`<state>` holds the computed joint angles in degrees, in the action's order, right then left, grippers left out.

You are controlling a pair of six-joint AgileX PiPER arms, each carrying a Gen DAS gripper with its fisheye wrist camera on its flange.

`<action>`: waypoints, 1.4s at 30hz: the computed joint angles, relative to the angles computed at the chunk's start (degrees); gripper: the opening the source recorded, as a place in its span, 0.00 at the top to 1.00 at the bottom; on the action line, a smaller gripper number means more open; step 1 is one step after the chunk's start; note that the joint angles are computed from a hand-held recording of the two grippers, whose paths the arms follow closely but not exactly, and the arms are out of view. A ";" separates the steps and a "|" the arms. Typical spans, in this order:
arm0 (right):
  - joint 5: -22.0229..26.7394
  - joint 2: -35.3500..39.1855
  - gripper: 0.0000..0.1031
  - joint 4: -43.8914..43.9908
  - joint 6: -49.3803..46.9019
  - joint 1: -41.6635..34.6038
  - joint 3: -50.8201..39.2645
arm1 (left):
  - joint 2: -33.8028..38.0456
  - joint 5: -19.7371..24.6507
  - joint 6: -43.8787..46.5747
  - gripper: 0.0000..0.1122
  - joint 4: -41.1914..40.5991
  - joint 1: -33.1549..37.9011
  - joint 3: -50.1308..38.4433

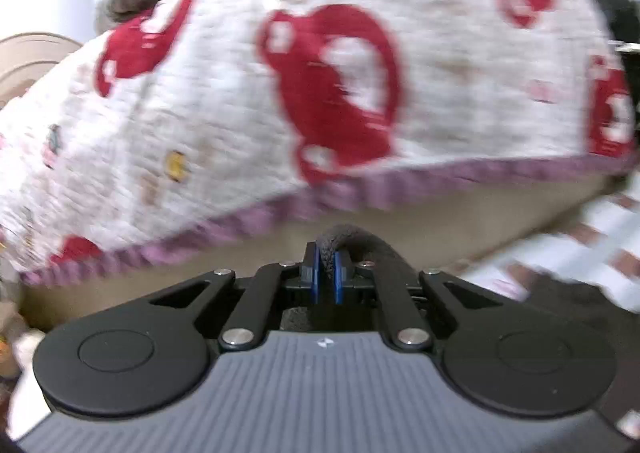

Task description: Fold clothes

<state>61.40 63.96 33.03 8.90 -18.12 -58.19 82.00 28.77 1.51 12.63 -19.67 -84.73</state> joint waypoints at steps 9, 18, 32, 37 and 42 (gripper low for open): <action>-9.51 3.93 0.45 -11.97 6.26 13.13 -1.24 | 19.43 11.00 -20.93 0.55 -1.11 9.01 -16.86; -13.25 5.96 0.44 -9.66 -0.53 15.79 -1.06 | 11.63 -7.37 18.29 0.47 -11.93 0.27 14.79; -18.97 12.70 0.35 -31.96 12.01 24.54 1.07 | 32.61 1.88 -9.60 0.38 26.17 -17.97 -3.81; -25.34 11.90 0.34 -27.17 5.07 24.73 3.90 | 36.10 1.86 -6.17 0.94 29.34 -17.62 -10.58; -31.73 8.98 0.91 -33.92 3.85 28.99 6.61 | 38.83 5.24 -21.79 0.89 37.35 -16.88 -24.35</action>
<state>29.67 72.94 -0.89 12.74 10.87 -51.57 120.83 34.01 -20.28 49.98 -36.55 -109.09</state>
